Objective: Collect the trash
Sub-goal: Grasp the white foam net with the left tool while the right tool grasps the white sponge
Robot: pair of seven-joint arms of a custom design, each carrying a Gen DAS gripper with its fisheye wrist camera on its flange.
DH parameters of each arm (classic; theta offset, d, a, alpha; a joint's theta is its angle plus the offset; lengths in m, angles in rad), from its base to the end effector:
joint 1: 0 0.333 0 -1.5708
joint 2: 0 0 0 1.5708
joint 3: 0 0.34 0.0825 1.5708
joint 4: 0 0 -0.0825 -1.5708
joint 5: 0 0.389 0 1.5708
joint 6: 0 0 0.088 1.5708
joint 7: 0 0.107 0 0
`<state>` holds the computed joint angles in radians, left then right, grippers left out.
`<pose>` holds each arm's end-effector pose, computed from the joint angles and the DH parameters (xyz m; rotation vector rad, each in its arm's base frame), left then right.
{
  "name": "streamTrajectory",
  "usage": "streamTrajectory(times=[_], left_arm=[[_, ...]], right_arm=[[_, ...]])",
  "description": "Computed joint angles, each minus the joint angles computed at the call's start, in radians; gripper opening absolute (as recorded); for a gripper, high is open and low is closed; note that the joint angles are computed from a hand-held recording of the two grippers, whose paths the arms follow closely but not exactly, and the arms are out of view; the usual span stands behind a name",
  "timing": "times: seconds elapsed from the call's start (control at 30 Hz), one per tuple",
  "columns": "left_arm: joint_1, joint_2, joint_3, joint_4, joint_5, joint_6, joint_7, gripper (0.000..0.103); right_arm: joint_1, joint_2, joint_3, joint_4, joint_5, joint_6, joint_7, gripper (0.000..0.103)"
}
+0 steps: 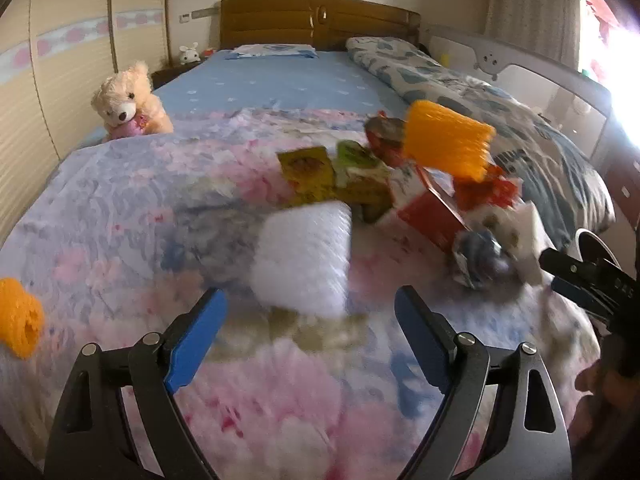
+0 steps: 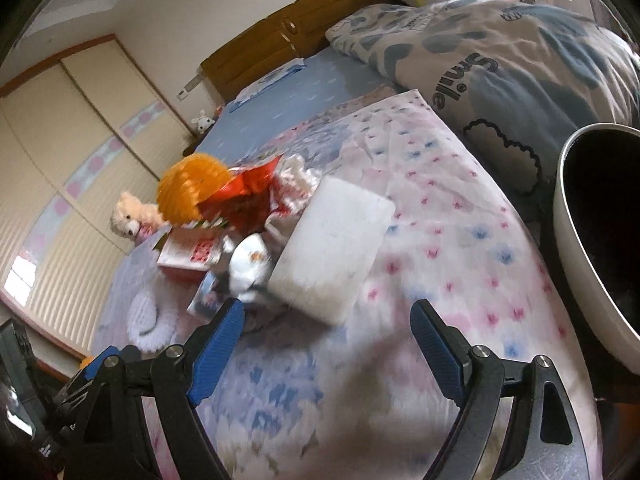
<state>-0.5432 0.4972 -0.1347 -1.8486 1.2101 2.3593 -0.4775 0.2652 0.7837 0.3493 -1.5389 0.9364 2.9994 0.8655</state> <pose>0.5307 -0.4022 0.2813 -2.1017 1.2553 -0.5833 0.6793 0.3358 0.2714 -1.8096 1.4224 0.0043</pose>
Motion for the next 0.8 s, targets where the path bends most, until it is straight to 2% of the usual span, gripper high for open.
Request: streamTrajectory(times=[0.07, 0.13, 0.17, 0.2, 0.23, 0.3, 0.37, 0.57, 0.8], left_arm=[[0.012, 0.006, 0.004, 0.004, -0.013, 0.000, 0.006, 0.088], [0.023, 0.012, 0.007, 0.004, -0.023, 0.013, 0.007, 0.088], [0.030, 0.015, 0.009, 0.000, -0.024, 0.032, 0.002, 0.081], [0.036, 0.016, 0.010, -0.004, -0.022, 0.055, -0.004, 0.063], [0.045, 0.019, 0.010, -0.007, -0.025, 0.081, -0.002, 0.055], [0.052, 0.022, 0.014, -0.014, -0.025, 0.120, -0.002, 0.046], [0.037, 0.021, 0.017, -0.012, -0.023, 0.105, 0.000, 0.043], [0.006, 0.010, 0.009, -0.011, 0.007, 0.110, -0.021, 0.038], [-0.025, 0.029, 0.004, 0.034, 0.051, 0.154, -0.009, 0.038]], right_arm=[[0.028, 0.022, -0.040, 0.039, -0.025, -0.021, 0.057, 0.086], [0.038, 0.042, -0.054, 0.070, -0.043, -0.039, 0.096, 0.083], [0.035, 0.051, -0.048, 0.081, -0.043, -0.033, 0.099, 0.081], [0.030, 0.056, -0.039, 0.087, -0.043, -0.026, 0.096, 0.072], [0.023, 0.065, -0.028, 0.097, -0.045, -0.030, 0.092, 0.062], [0.008, 0.077, -0.009, 0.114, -0.045, -0.057, 0.079, 0.053], [0.019, 0.069, -0.014, 0.103, -0.051, -0.036, 0.069, 0.052], [-0.064, 0.016, 0.089, 0.003, 0.035, 0.025, -0.085, 0.051], [-0.144, -0.058, 0.154, -0.101, 0.183, 0.049, -0.265, 0.051]])
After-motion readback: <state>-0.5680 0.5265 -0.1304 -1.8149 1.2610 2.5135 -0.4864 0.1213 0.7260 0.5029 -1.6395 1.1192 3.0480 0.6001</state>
